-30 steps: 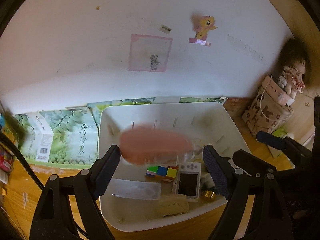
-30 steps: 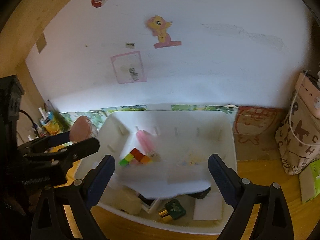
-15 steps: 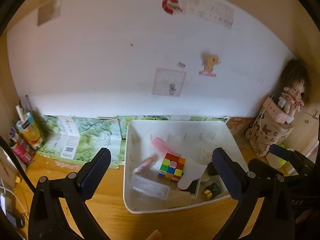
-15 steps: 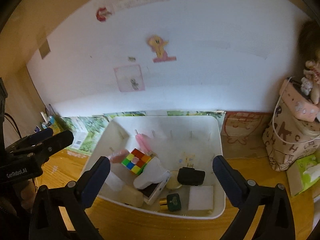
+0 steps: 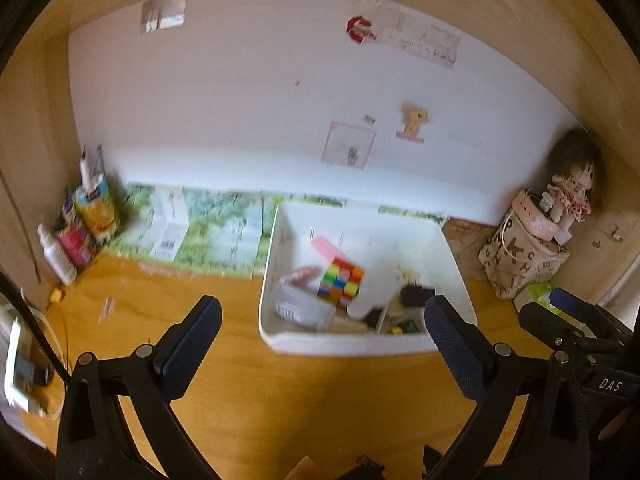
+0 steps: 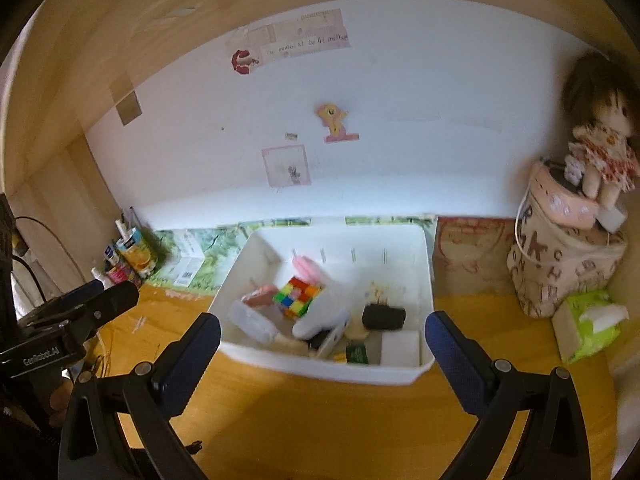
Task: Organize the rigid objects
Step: 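Withdraw both open tools from the basket back over the desk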
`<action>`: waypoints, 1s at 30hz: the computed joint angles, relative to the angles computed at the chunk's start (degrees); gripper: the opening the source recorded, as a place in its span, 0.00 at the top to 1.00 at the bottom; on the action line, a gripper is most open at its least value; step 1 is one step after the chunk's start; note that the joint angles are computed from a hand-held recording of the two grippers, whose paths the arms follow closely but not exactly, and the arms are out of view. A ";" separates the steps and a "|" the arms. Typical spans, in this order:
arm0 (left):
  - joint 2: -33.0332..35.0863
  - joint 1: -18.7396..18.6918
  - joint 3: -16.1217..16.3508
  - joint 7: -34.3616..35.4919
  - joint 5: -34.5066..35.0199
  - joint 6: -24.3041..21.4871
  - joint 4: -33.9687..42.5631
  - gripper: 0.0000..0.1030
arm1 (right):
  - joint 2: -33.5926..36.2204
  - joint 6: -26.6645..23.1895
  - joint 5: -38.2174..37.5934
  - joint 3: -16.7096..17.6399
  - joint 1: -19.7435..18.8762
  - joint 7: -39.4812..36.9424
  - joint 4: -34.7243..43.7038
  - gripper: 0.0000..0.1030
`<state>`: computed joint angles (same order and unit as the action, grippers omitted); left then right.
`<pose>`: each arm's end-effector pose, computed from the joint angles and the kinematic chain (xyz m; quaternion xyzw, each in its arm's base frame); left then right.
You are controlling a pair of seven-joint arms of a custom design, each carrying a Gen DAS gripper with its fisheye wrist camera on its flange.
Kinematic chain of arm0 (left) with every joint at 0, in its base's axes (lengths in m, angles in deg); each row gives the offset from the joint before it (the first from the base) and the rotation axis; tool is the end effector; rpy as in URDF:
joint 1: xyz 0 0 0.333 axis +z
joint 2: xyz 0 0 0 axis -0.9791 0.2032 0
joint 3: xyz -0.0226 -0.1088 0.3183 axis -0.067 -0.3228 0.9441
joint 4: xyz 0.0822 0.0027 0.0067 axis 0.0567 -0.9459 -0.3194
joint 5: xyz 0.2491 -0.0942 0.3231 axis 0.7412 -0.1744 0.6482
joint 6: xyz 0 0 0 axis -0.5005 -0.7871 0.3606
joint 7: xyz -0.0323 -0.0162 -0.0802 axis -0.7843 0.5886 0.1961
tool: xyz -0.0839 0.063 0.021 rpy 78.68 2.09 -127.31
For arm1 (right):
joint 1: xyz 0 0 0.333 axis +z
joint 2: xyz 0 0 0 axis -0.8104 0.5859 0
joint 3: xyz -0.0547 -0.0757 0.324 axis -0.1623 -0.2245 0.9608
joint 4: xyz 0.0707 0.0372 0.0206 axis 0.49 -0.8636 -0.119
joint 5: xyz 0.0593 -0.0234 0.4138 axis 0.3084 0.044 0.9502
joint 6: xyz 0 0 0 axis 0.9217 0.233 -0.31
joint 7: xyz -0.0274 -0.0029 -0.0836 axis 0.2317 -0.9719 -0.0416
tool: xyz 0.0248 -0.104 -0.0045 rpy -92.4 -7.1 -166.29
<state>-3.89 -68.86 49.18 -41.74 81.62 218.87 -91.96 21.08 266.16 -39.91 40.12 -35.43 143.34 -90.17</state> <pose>0.4486 -0.1763 0.4863 -0.7647 0.5153 -0.2923 0.2535 0.5448 0.3005 0.4720 -0.7652 0.4790 -0.1563 0.4006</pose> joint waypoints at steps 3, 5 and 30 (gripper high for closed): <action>-1.26 -3.07 1.15 0.57 -3.59 -1.93 -1.42 0.01 | -2.75 -2.55 -2.19 -1.58 0.98 2.92 -2.99 0.00; -1.40 -5.12 1.89 1.68 -5.97 -3.47 -1.76 0.01 | -4.12 -4.25 -0.89 -2.67 2.03 2.27 -4.34 0.00; -4.66 -12.48 1.06 -5.43 -6.47 -18.41 -1.71 0.01 | -11.41 -10.57 -19.25 -9.01 7.79 23.46 -14.02 0.00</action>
<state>-8.54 -81.34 50.24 -47.17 75.15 200.47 -93.68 9.68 255.58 -59.16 31.11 -27.64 166.80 -104.19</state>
